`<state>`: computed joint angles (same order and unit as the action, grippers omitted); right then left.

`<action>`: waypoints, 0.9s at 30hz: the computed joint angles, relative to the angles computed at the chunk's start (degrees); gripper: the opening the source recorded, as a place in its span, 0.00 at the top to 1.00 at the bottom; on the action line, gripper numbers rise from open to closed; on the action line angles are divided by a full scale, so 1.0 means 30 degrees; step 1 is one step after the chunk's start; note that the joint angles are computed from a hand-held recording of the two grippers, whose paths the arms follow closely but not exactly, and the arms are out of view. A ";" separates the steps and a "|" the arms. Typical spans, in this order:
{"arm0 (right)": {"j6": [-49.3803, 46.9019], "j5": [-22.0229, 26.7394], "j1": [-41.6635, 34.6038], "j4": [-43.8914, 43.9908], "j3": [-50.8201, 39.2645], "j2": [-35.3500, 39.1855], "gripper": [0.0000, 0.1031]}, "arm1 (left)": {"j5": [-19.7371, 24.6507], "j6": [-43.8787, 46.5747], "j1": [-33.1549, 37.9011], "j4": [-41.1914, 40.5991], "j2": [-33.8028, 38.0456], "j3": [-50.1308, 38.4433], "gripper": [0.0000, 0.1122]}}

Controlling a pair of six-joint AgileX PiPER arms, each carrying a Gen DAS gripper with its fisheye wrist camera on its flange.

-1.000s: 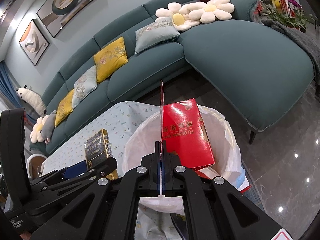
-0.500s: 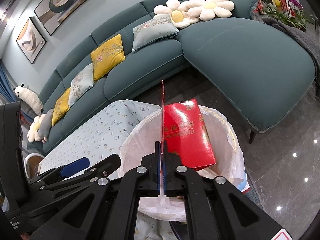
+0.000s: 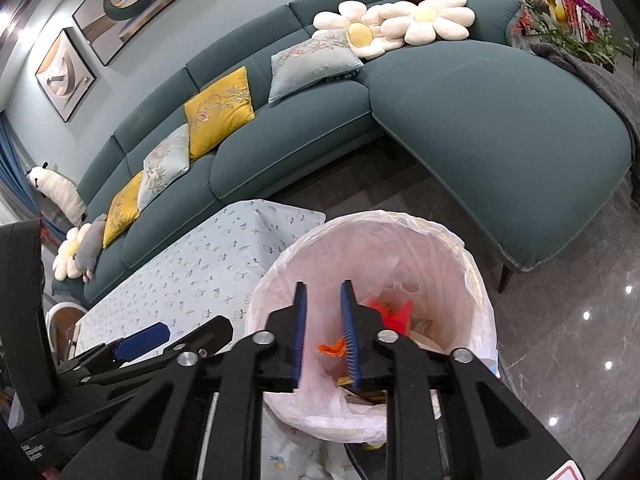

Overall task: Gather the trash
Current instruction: 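Open the right gripper over the wastebasket to drop the red packet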

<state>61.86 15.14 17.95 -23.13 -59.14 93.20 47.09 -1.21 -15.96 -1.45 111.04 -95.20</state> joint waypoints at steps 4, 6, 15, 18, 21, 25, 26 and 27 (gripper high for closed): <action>0.0664 0.0701 0.0484 -0.0922 -0.0461 -0.0005 0.75 | -0.0239 -0.0042 0.0312 0.0082 -0.0478 0.0524 0.28; 0.0897 0.1103 0.0728 -0.1325 -0.0660 -0.0008 0.72 | -0.0314 -0.0013 0.0480 0.0140 -0.0651 0.0716 0.28; 0.1520 0.3081 0.1885 -0.2806 -0.1281 -0.0274 0.59 | -0.0786 -0.0175 0.0966 0.0602 -0.1667 0.2066 0.28; 0.1812 0.3352 0.2132 -0.3165 -0.1167 -0.0536 0.54 | -0.1088 -0.0306 0.1011 0.0925 -0.2036 0.2579 0.28; 0.1928 0.4062 0.2520 -0.3595 -0.1282 -0.0726 0.52 | -0.1521 -0.0352 0.1119 0.1293 -0.2504 0.3245 0.28; 0.2031 0.5072 0.3151 -0.4186 -0.1588 -0.0773 0.46 | -0.1840 -0.0363 0.1246 0.1562 -0.2941 0.3858 0.28; 0.2160 0.5316 0.3350 -0.4400 -0.1658 -0.0779 0.44 | -0.1906 -0.0381 0.1294 0.1612 -0.3053 0.4017 0.28; 0.2290 0.5514 0.3509 -0.4582 -0.1717 -0.0769 0.43 | -0.1946 -0.0372 0.1357 0.1635 -0.3149 0.4147 0.28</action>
<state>68.73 31.68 28.48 -36.88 -64.30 90.90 41.25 -2.32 -11.89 3.45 101.60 -82.76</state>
